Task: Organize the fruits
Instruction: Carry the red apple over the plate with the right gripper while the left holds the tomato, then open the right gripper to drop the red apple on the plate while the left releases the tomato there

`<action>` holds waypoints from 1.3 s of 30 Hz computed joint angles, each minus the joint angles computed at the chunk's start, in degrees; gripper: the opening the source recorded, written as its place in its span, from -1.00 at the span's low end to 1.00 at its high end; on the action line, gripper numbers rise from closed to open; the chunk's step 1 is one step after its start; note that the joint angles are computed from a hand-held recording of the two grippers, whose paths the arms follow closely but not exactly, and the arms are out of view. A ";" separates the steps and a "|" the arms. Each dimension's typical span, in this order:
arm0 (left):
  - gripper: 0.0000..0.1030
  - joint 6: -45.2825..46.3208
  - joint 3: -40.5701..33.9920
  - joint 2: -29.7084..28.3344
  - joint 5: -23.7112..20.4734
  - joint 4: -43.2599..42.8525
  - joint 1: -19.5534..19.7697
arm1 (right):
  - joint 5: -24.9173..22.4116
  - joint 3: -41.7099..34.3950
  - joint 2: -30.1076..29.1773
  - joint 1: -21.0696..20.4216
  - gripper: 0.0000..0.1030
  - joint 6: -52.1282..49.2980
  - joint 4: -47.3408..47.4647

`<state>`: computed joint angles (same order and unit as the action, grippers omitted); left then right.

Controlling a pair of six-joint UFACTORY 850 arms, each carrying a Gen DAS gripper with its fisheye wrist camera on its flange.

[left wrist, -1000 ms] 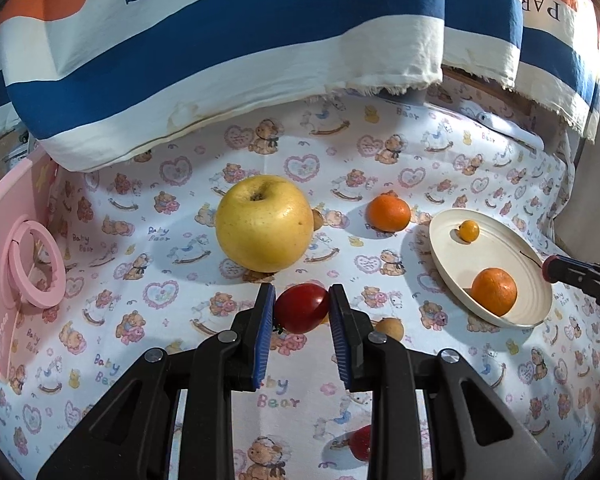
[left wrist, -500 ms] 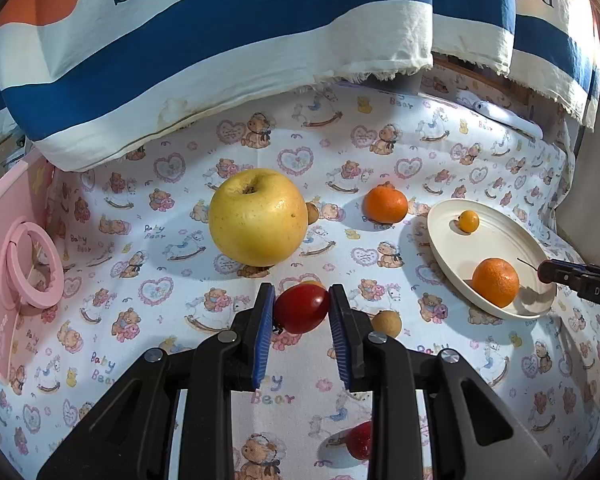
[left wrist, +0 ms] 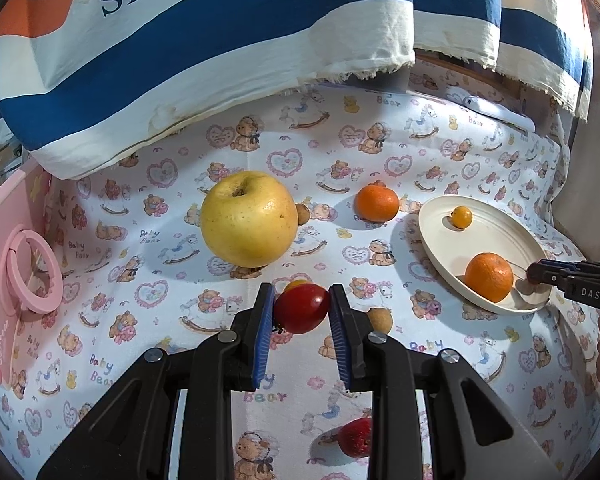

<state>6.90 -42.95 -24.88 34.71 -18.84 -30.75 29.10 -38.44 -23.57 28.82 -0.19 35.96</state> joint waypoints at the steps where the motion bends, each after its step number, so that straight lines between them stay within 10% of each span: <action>1: -0.49 -0.19 0.09 0.10 0.09 0.24 -0.01 | 0.85 0.41 0.29 -0.02 -0.16 1.10 -0.94; 3: -0.49 -0.32 0.27 0.30 0.23 0.51 -0.10 | 2.41 0.95 0.84 0.48 0.07 0.18 0.54; 15: -0.49 5.98 -1.90 1.49 -2.03 -1.56 -5.02 | 8.03 4.87 5.49 0.37 0.07 3.01 0.53; 26: -0.49 -8.52 -13.04 -3.84 -16.55 17.18 -10.34 | 6.89 6.29 6.53 -2.34 0.07 11.91 -6.47; 39: -0.49 1.83 -18.90 -9.23 -20.29 7.99 -13.23 | 5.63 7.26 7.31 -5.64 0.08 21.79 -15.55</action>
<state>8.73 -61.86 -34.11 14.42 -10.85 -43.99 34.73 -31.19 -16.26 23.19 21.60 20.41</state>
